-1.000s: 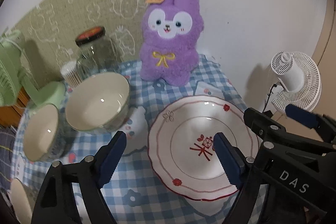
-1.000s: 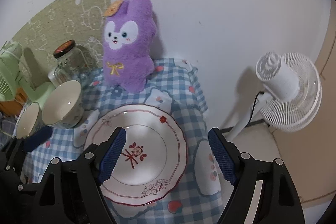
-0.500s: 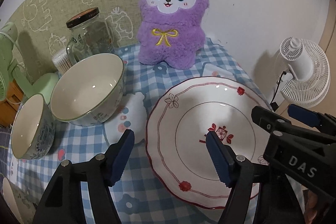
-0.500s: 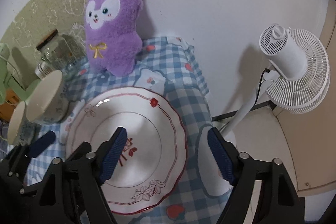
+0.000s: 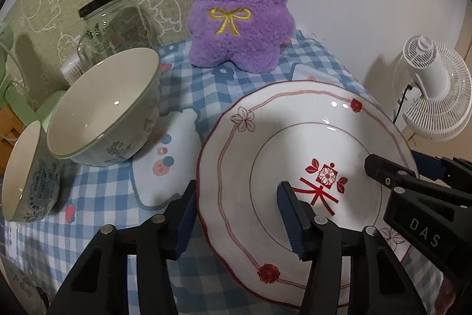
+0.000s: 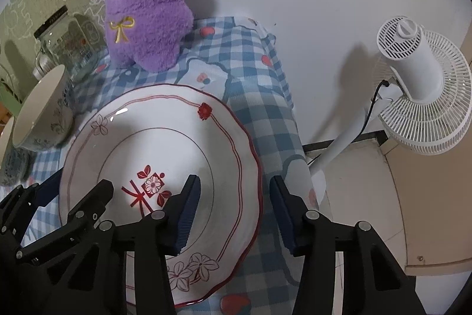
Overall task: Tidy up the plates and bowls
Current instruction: 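Close both tools on the rim of the red-rim white plate, then lift the red-rim white plate and carry it toward the flower plates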
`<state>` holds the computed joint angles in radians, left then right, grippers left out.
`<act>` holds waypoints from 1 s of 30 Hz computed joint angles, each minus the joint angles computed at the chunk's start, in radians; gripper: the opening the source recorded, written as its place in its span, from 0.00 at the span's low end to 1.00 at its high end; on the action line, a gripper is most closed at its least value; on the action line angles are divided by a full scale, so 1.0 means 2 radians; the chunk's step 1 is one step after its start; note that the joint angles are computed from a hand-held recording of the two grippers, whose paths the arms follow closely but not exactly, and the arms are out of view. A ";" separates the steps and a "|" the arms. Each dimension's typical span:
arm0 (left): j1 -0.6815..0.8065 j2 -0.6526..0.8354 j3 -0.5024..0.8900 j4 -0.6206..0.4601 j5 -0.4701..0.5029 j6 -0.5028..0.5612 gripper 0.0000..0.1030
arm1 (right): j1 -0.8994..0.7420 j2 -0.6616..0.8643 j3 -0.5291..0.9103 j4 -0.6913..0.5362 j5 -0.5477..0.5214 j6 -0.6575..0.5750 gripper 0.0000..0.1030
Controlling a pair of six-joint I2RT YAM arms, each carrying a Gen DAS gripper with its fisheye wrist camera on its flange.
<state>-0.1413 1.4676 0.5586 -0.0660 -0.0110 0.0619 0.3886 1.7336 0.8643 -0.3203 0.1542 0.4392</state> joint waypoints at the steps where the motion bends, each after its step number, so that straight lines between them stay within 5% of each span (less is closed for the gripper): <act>1: 0.000 0.002 0.001 0.002 -0.001 0.000 0.52 | 0.000 0.003 0.001 0.000 0.000 -0.001 0.47; 15: -0.016 0.017 0.010 0.004 -0.029 0.011 0.52 | 0.018 0.009 0.008 -0.002 0.032 0.001 0.39; 21: -0.020 0.011 0.000 0.016 -0.053 0.014 0.39 | 0.022 0.012 0.016 -0.015 0.039 0.022 0.37; 30: -0.020 -0.007 -0.010 -0.005 -0.058 0.014 0.36 | 0.038 -0.008 0.010 -0.040 0.046 0.030 0.36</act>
<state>-0.1813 1.4532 0.5395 -0.0760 -0.1269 0.0893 0.4653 1.7185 0.8837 -0.4002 0.2469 0.4991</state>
